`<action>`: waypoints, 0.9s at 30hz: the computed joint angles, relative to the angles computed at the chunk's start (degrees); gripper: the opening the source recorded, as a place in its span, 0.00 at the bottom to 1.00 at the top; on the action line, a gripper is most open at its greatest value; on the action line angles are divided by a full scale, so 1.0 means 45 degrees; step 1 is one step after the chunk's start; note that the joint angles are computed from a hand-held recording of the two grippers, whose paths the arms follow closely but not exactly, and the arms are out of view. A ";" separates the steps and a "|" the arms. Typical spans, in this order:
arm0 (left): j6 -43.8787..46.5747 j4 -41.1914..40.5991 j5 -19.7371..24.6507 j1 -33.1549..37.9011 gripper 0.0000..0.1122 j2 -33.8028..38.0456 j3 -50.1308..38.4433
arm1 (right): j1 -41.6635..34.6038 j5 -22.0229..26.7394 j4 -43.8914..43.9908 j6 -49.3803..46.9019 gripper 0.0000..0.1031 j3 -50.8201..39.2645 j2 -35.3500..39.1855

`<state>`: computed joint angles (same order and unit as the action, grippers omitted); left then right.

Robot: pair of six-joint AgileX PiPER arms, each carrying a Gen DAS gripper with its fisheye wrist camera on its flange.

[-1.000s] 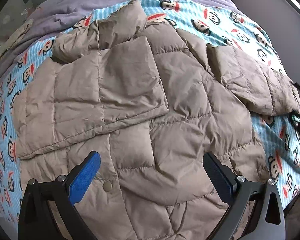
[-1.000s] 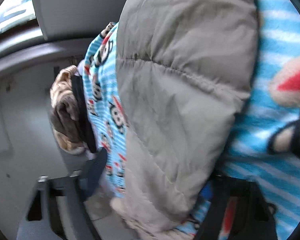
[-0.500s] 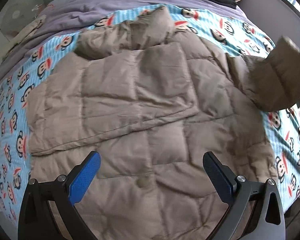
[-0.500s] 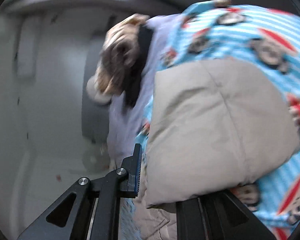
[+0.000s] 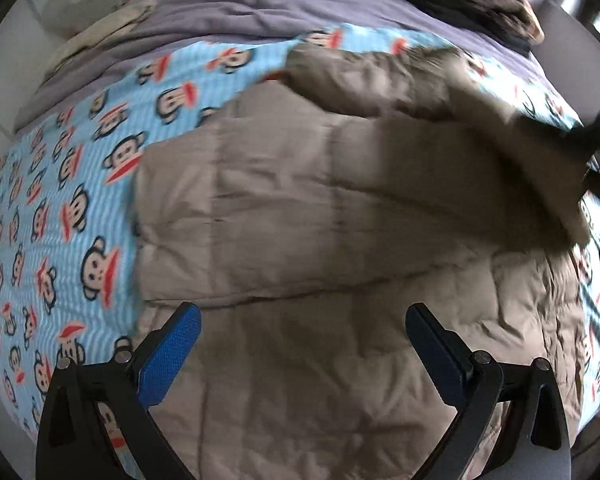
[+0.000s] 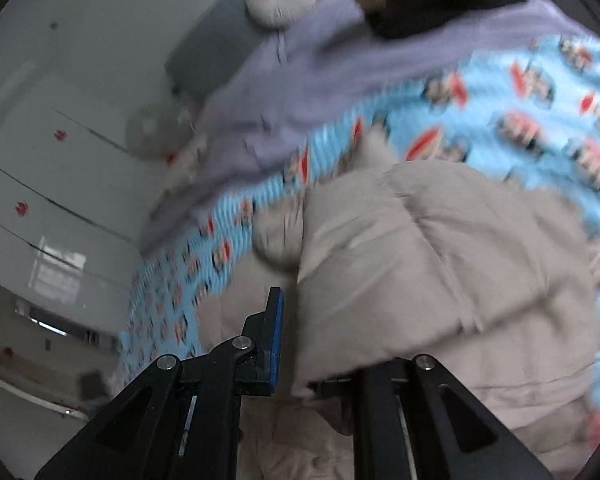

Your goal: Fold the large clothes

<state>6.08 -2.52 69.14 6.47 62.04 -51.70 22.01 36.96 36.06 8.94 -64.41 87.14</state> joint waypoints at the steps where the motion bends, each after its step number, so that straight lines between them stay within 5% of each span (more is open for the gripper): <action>1: 0.0440 -0.0153 -0.0073 0.0549 0.91 0.0068 0.0019 | 0.0254 -0.0168 -0.0011 0.0175 0.14 0.0092 0.0336; 9: 0.2028 -0.0735 -0.0703 0.2816 0.91 0.0869 0.0220 | 0.1292 -0.0657 -0.0682 0.2638 0.19 0.1234 0.1704; 10: 0.1986 -0.0721 -0.0746 0.2887 0.91 0.0964 0.0223 | 0.1198 -0.0721 -0.0347 0.2448 0.35 0.1468 0.1527; 11: 0.1938 -0.0713 -0.0759 0.2893 0.91 0.0982 0.0238 | 0.1021 -0.0780 0.0183 0.1999 0.63 0.1808 0.1292; 13: 0.1921 -0.0733 -0.0838 0.2906 0.91 0.1090 0.0238 | 0.0746 -0.0687 0.0653 0.1618 0.78 0.2171 0.0670; 20: 0.1894 -0.0711 -0.0969 0.2683 0.91 0.1230 0.0128 | -0.0171 -0.0161 -0.0352 0.3125 0.78 0.3200 -0.1458; 27: 0.2498 -0.1139 -0.1037 0.3354 0.91 0.1545 -0.0116 | -0.1507 -0.1093 0.0966 0.2796 0.75 0.3956 -0.1835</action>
